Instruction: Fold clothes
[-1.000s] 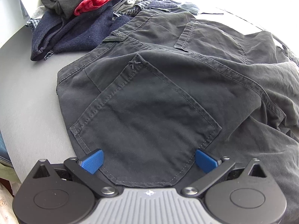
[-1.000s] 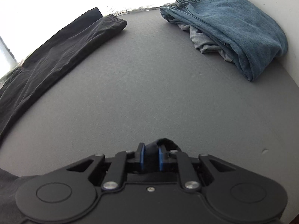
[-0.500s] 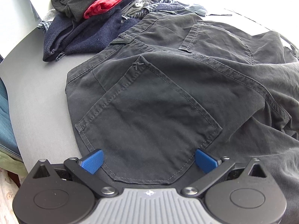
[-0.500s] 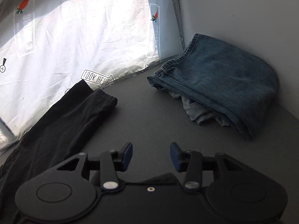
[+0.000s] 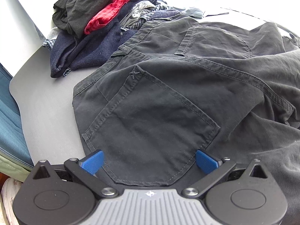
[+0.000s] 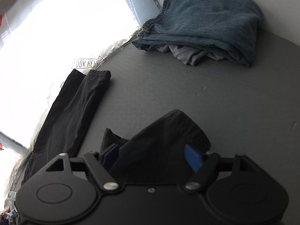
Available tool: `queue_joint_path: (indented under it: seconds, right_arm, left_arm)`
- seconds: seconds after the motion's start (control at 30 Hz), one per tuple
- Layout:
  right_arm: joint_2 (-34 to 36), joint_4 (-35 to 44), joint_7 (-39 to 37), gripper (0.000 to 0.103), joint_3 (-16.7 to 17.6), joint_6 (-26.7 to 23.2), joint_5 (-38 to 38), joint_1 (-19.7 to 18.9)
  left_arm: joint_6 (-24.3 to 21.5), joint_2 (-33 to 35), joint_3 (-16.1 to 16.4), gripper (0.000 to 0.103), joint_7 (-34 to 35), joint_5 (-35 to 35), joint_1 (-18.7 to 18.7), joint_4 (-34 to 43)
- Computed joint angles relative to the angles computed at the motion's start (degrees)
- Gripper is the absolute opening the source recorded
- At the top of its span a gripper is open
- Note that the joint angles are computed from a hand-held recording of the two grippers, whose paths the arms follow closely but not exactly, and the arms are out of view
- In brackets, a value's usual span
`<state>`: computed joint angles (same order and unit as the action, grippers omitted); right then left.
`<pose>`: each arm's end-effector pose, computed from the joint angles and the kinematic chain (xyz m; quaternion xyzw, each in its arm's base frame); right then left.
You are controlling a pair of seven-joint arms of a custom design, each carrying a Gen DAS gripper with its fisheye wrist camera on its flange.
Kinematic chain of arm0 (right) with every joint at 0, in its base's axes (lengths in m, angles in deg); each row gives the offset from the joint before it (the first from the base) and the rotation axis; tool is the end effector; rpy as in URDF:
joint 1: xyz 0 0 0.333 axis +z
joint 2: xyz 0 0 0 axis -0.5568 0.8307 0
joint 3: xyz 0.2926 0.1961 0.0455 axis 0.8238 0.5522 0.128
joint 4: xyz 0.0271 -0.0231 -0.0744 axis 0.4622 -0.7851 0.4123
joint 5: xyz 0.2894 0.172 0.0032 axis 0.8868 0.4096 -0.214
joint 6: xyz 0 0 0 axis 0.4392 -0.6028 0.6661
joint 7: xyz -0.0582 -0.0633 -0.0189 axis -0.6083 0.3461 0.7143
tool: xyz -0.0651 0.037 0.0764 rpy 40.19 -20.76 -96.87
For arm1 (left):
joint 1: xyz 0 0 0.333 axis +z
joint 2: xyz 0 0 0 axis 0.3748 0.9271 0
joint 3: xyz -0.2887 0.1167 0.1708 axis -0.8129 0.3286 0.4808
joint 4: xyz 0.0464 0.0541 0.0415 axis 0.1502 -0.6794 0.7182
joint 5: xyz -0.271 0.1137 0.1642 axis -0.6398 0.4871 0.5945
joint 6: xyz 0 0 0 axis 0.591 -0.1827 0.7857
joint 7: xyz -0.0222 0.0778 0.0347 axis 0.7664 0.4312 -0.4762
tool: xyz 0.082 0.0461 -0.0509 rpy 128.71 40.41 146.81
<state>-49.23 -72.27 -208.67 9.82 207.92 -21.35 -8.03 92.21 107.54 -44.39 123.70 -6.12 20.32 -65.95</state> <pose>0.6687 0.1851 0.3927 -0.2182 0.9148 -0.2214 0.2578 0.7393 0.0655 0.3212 -0.7789 0.5499 -0.0259 0.3005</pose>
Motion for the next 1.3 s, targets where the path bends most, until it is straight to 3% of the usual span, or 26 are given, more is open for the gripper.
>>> queue_joint_path:
  seconds: [0.1, 0.17, 0.23, 0.3, 0.37, 0.43, 0.47, 0.5, 0.53, 0.6, 0.67, 0.83, 0.97, 1.07, 1.13, 1.2, 1.27, 1.3]
  right_arm:
    - [0.55, 1.75, 0.49, 0.079, 0.15, -6.37, 1.7, 0.85]
    - [-0.58, -0.93, 3.84, 0.079, 0.63, -5.67, 2.85, 0.26]
    - [-2.04, -4.97, 7.61, 0.079, 0.78, -2.08, 3.06, -0.31]
    - [-2.63, -8.79, 11.72, 0.078, -0.17, 5.35, 1.28, -0.35]
    - [-1.89, -11.18, 17.52, 0.068, -3.35, 13.57, -1.77, 1.44]
    - [-1.46, -11.29, 18.6, 0.064, -5.44, 14.34, -1.64, 3.47]
    - [-1.26, -11.31, 19.25, 0.048, -6.33, 14.67, -1.74, 4.36]
    - [-1.26, -11.45, 19.83, 0.021, -7.03, 14.66, -1.71, 5.14]
    - [-2.0, -12.24, 20.8, 0.01, -8.0, 13.95, -1.61, 6.3]
    - [-3.58, -14.77, 28.78, 0.006, -13.68, 14.94, -6.84, 11.37]
    - [-6.54, -16.45, 33.29, 0.004, -15.95, 11.36, -12.02, 14.91]
    - [-17.3, -19.87, 32.94, 0.002, -13.76, -3.73, -18.81, 20.13]
    - [-22.0, -15.13, 18.92, 0.002, -8.56, -18.88, -16.56, 21.57]
    - [-17.73, -5.04, 3.28, 0.002, -5.22, -26.79, -11.58, 19.1]
    - [-11.0, 4.45, -7.95, 0.003, -3.22, -30.41, -7.84, 15.61]
    - [-5.32, 10.29, -11.51, 0.014, -2.06, -26.73, -5.13, 11.35]
    - [0.04, 14.08, -16.13, 0.032, 2.57, -15.8, -2.46, 3.86]
    - [2.27, 15.75, -18.07, 0.033, 4.41, -12.06, -0.74, 1.4]
  left_arm:
    - [1.9, -0.5, 2.02, 0.103, -3.37, 2.12, -1.6, -1.87]
    - [3.02, -0.86, 2.91, 0.103, -6.68, 2.74, -2.25, -3.09]
    - [3.55, -1.16, 2.72, 0.103, -9.09, 2.1, -1.94, -3.79]
    - [3.84, -1.32, 2.0, 0.103, -9.94, 1.11, -1.17, -4.02]
    - [4.22, -1.4, 1.54, 0.103, -9.6, 0.79, -0.68, -4.16]
    - [4.8, -1.45, 1.47, 0.103, -8.96, 0.97, -0.52, -4.38]
    - [5.12, -1.52, 1.43, 0.103, -8.78, 0.92, -0.43, -4.58]
    - [5.33, -1.56, 1.32, 0.103, -8.58, 0.7, -0.27, -4.69]
    - [5.47, -1.59, 1.14, 0.103, -8.28, 0.37, -0.06, -4.75]
    - [5.75, -1.65, 0.76, 0.103, -7.48, -0.3, 0.35, -4.85]
    - [6.39, -1.74, 0.49, 0.103, -6.15, -0.6, 0.71, -5.11]
    - [7.27, -1.72, -2.18, 0.103, 0.3, -3.89, 3.48, -4.82]
    - [7.73, -1.49, -4.7, 0.103, 6.66, -8.27, 6.05, -4.31]
    - [7.82, -1.26, -5.62, 0.103, 10.67, -11.07, 7.0, -3.91]
    - [7.66, -1.1, -5.43, 0.103, 12.43, -12.2, 6.85, -3.6]
    - [7.81, -1.01, -4.83, 0.103, 13.63, -12.61, 6.33, -3.53]
    - [8.89, -1.15, -4.03, 0.103, 14.4, -12.44, 5.74, -4.18]
    - [9.22, -1.17, -3.81, 0.103, 14.81, -12.49, 5.6, -4.34]
